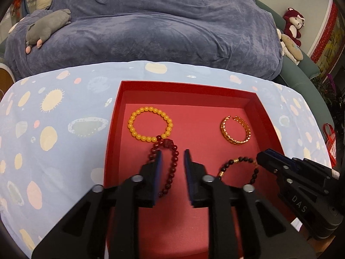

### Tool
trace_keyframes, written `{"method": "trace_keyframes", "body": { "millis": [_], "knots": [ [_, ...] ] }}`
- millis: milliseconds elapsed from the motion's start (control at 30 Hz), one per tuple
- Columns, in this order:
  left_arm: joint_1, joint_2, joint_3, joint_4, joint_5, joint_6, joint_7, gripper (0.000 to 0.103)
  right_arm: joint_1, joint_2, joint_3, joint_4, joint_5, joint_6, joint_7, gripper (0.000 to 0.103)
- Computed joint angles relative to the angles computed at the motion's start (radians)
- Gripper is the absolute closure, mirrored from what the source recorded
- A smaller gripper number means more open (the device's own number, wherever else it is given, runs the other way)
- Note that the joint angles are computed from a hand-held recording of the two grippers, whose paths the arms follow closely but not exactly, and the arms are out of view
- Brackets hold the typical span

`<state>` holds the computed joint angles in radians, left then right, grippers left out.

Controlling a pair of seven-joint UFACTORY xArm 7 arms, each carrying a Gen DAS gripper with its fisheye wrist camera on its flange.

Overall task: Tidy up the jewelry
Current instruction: 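Carry both bead bracelets into the red box and open both tools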

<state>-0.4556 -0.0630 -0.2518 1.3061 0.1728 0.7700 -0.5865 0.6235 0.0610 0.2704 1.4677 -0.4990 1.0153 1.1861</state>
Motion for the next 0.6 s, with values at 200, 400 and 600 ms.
{"method": "trace_keyframes", "body": {
  "millis": [200, 400, 600],
  "knots": [
    [0.014, -0.056, -0.002, -0.04, 0.026, -0.015, -0.051, 0.061, 0.012, -0.026, 0.015, 0.014, -0.062, 0.033, 0.024, 0.065],
    [0.028, -0.142, -0.019, -0.08, 0.025, 0.0, -0.061, 0.061, 0.033, -0.052, 0.043, 0.037, -0.096, 0.073, 0.036, 0.062],
    [0.04, -0.262, -0.038, -0.15, -0.003, 0.03, -0.069, 0.061, 0.055, -0.1, 0.084, 0.02, -0.097, 0.118, 0.081, 0.062]
  ]
}}
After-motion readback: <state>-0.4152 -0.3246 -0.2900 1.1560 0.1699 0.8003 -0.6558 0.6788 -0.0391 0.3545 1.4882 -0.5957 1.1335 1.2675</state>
